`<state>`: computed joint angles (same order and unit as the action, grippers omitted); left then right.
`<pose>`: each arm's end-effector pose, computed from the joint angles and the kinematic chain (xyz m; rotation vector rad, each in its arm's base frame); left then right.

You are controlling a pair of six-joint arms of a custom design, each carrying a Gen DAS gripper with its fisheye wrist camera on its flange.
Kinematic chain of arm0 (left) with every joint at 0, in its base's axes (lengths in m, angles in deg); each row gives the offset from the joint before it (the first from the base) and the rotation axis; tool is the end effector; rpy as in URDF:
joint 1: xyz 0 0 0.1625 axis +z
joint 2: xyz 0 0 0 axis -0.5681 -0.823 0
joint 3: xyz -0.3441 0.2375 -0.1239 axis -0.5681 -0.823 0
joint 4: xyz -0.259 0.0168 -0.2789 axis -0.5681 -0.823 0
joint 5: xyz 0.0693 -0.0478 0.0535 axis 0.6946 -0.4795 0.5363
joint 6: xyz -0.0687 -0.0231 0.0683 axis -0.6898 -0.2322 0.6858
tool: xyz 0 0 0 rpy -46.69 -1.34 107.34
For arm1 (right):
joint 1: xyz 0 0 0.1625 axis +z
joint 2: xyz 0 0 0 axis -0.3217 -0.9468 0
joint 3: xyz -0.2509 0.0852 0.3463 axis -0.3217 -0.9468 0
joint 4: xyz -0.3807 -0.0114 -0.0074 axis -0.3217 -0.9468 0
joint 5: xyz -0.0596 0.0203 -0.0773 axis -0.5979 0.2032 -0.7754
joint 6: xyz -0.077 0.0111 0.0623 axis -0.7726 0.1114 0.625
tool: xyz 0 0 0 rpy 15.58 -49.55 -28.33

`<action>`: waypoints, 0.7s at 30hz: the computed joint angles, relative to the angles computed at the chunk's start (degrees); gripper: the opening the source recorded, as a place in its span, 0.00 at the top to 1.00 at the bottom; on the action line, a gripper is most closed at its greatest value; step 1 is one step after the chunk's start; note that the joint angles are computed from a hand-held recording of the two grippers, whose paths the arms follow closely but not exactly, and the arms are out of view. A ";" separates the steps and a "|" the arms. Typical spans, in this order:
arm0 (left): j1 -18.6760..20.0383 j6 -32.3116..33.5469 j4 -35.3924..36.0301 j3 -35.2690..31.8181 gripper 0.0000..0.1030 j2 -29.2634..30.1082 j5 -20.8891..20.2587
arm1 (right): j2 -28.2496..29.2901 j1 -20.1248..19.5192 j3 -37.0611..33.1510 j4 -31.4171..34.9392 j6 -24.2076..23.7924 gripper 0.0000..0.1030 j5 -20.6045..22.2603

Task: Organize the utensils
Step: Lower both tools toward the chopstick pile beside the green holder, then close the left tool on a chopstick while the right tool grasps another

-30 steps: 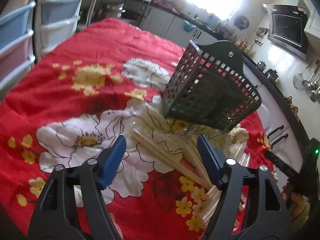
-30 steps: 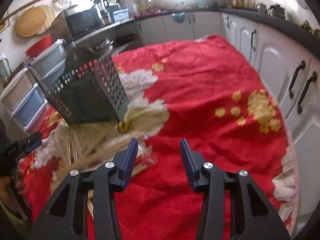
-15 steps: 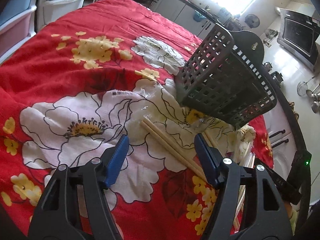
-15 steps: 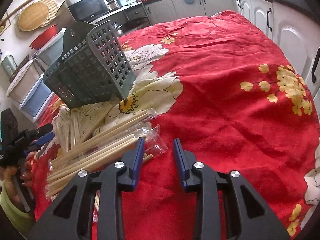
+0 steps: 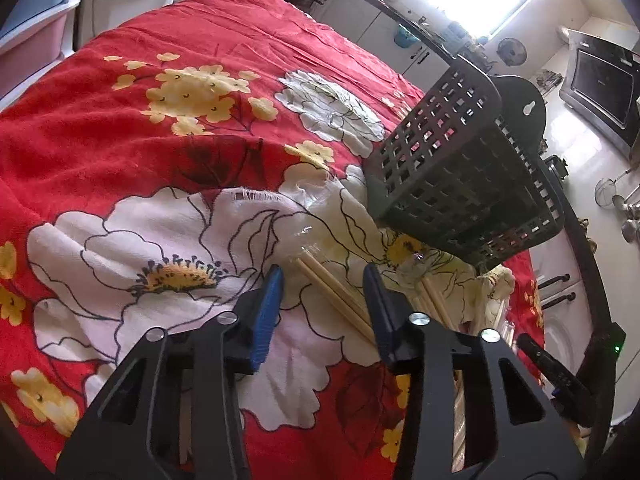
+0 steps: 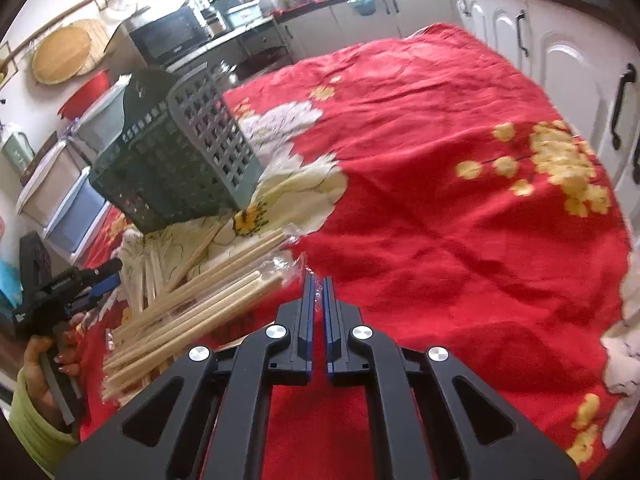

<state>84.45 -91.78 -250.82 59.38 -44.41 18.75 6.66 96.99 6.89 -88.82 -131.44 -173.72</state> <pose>-0.2510 -0.6296 0.0260 -0.4941 2.4195 -1.2581 -0.0321 -0.7905 0.3355 0.8707 -2.7209 0.5128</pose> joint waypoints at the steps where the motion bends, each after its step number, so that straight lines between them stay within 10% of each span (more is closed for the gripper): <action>1: 0.11 -0.06 -0.10 0.07 0.72 -0.05 -0.05 | -0.62 -0.13 0.55 -0.95 0.05 0.96 0.52; 21: -0.16 1.82 -8.96 5.41 0.94 -2.65 0.44 | -8.15 1.45 7.66 -11.45 -5.57 0.96 8.40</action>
